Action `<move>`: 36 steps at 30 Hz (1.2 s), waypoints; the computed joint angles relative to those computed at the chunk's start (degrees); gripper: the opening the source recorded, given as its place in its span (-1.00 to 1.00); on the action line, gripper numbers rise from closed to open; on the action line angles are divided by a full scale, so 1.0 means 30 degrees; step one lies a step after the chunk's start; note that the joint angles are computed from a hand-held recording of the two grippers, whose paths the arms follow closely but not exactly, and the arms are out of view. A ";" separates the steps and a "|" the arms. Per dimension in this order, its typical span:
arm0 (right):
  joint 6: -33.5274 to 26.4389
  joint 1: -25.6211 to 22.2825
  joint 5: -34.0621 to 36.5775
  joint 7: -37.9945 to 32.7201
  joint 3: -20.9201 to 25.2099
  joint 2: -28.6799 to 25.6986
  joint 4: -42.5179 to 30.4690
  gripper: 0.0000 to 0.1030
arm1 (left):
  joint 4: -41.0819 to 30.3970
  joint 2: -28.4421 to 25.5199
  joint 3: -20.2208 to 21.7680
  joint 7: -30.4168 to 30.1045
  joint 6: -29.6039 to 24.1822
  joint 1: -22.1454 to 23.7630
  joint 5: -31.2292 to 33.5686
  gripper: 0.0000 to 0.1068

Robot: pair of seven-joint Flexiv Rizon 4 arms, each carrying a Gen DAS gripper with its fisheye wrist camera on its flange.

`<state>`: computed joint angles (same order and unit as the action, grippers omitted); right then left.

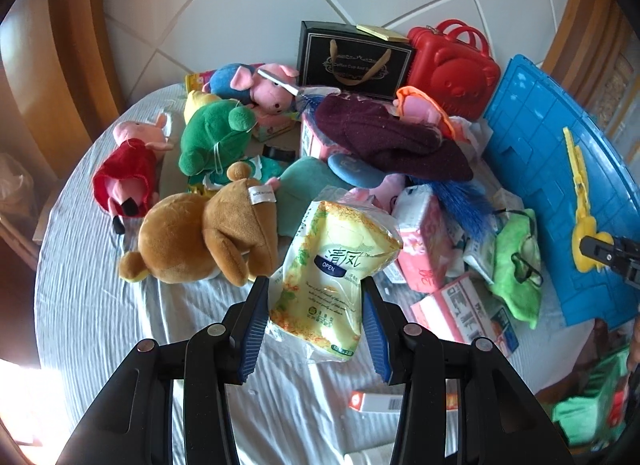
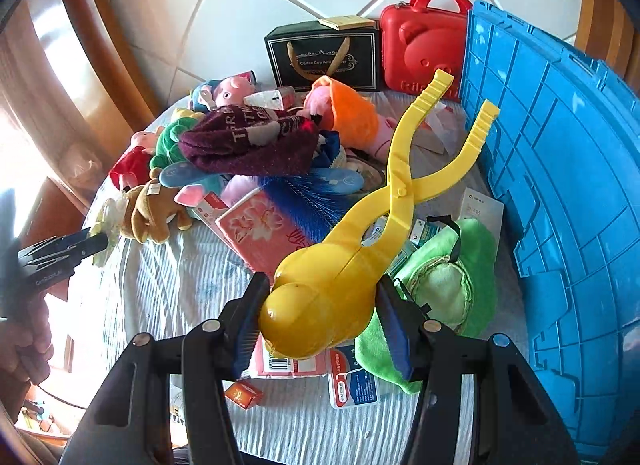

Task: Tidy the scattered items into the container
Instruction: 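Lift the wipes pouch and yellow toy and carry both over the blue bin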

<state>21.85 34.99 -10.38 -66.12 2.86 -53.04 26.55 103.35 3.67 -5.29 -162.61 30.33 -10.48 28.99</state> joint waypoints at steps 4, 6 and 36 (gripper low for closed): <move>0.0755 -0.0081 0.0089 -0.0717 0.0118 0.0391 0.0140 0.02 | -0.1201 -0.0261 -0.0369 -0.0561 -0.0865 -0.0113 0.0704 -0.19; 0.1077 -0.0127 0.0111 -0.1144 0.0166 0.0574 0.0156 0.02 | -0.1941 -0.0450 -0.0506 -0.0726 -0.1383 -0.0251 0.1095 -0.19; 0.6018 -0.3198 0.2418 -0.5613 0.1603 0.5092 0.5405 0.02 | -1.8077 -0.8848 0.1580 0.1861 -1.0251 -0.5399 0.5465 -0.19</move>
<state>39.90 25.40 -3.12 -82.96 7.67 -37.76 42.77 49.12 -22.88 -0.55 -157.03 -0.42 -26.68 45.39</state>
